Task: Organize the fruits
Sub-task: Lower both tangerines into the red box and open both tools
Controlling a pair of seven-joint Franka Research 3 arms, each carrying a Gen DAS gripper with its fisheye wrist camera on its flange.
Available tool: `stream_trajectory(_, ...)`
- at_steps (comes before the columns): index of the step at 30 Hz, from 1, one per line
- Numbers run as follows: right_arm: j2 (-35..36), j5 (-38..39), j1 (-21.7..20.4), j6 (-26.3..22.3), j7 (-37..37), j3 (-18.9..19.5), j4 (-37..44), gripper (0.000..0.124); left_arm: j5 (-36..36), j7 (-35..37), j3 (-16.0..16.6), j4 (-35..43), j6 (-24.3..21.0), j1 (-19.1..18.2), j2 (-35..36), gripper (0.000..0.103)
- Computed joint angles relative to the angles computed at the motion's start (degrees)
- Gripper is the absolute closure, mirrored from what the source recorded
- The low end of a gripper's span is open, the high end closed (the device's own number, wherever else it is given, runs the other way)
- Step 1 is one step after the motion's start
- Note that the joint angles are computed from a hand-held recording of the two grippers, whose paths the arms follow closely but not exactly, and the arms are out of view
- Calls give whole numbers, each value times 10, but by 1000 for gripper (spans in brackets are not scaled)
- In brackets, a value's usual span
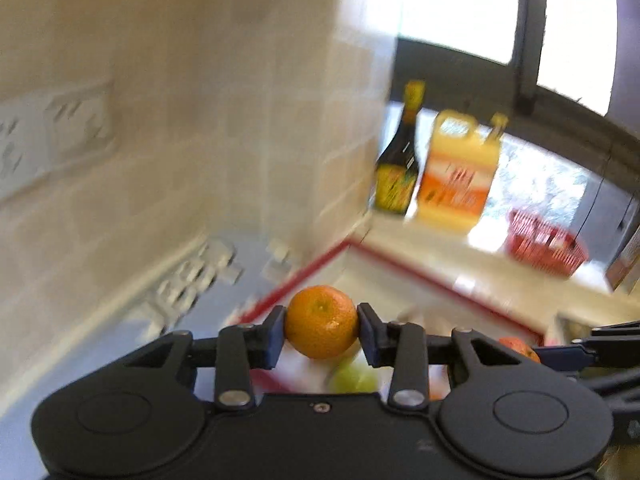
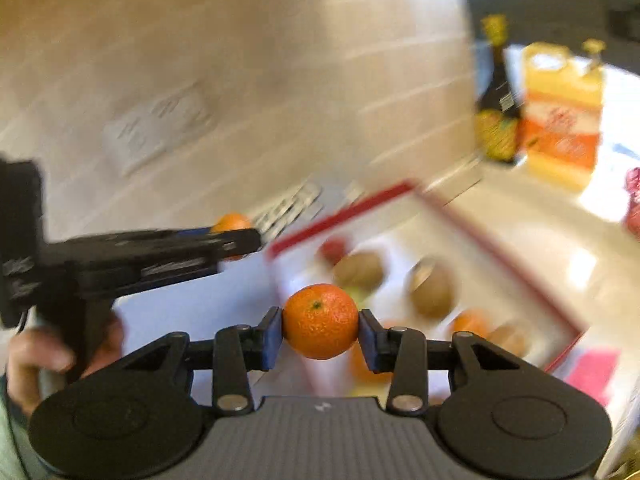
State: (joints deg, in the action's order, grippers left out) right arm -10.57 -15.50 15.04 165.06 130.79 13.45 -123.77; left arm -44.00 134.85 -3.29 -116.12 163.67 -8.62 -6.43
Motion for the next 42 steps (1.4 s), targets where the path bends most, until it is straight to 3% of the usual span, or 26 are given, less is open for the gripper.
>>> stream_trajectory(3,6,-53,-36,-13,43,2,20,82,23,3,-18,78,-9,-2,54,57)
stream_trajectory(5,18,-67,-42,-43,53,-5,35,82,64,-19,-33,151,-58,8,110,57)
stream_trajectory(8,39,-12,-17,-102,-7,-36,44,81,220,-141,-30,244,-90,-7,200,57)
stream_trajectory(11,50,51,0,-108,-67,-59,31,82,245,-166,-50,315,-139,3,262,57)
stream_trajectory(15,79,89,12,-121,-113,-67,44,82,282,-185,-74,370,-171,13,317,57)
stream_trajectory(20,89,94,23,-131,-119,-72,40,81,365,-216,-82,376,-166,8,347,57)
stream_trajectory(23,97,30,25,-139,-85,-73,48,82,400,-236,-91,390,-179,12,365,57)
stream_trajectory(30,119,26,35,-167,-105,-79,75,81,438,-261,-103,431,-217,15,393,56)
stream_trajectory(33,131,29,41,-189,-113,-81,90,81,448,-279,-101,438,-223,12,399,51)
stream_trajectory(36,137,18,48,-202,-110,-84,99,81,477,-303,-88,440,-222,1,402,40)
stream_trajectory(39,142,23,50,-205,-117,-86,104,80,474,-307,-95,442,-225,7,403,39)
stream_trajectory(42,140,44,50,-207,-124,-88,105,79,459,-305,-105,421,-207,20,390,29)
